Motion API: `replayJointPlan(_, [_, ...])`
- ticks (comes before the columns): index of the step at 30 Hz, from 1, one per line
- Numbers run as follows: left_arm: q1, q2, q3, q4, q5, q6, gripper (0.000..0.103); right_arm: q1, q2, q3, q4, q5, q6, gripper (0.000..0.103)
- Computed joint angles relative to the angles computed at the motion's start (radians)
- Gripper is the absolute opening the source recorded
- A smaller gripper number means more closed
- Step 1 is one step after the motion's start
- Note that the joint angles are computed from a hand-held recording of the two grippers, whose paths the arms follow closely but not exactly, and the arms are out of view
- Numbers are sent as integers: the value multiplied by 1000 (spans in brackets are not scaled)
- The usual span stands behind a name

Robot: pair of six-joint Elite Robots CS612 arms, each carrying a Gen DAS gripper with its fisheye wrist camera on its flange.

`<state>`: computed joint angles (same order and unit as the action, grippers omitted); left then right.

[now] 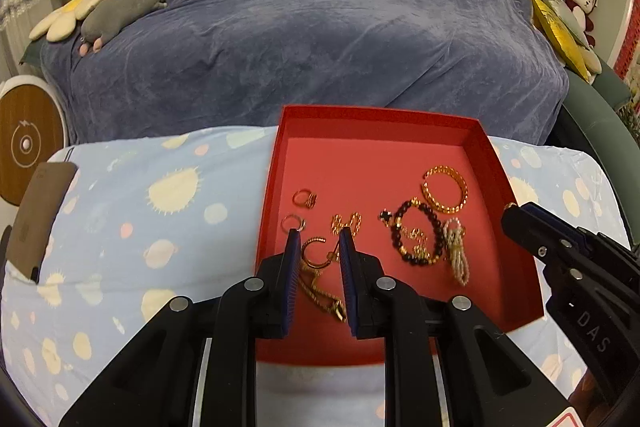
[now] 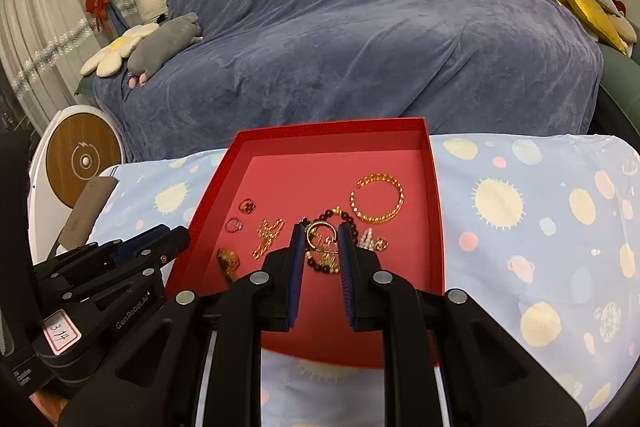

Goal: Organize jewelry
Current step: 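Carry both hoop earrings up and over to the red box, then lower the hoop earrings into the red box and open both tools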

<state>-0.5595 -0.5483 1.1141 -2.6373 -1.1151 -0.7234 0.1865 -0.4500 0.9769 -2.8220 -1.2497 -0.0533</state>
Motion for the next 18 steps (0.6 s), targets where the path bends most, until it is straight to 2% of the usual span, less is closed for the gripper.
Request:
replayJointPlan(7, [31,67,-113,18,-13,13,17,-4,62,-116,43,18,-26,16])
replayJointPlan(12, [38,102,-154,13,0,45,17,-11,104,-180,47,52,-22,16])
replayJointPlan(18, [45,133,-194,-37,-5,60,17,-5,143,-242,64,53,-48,16])
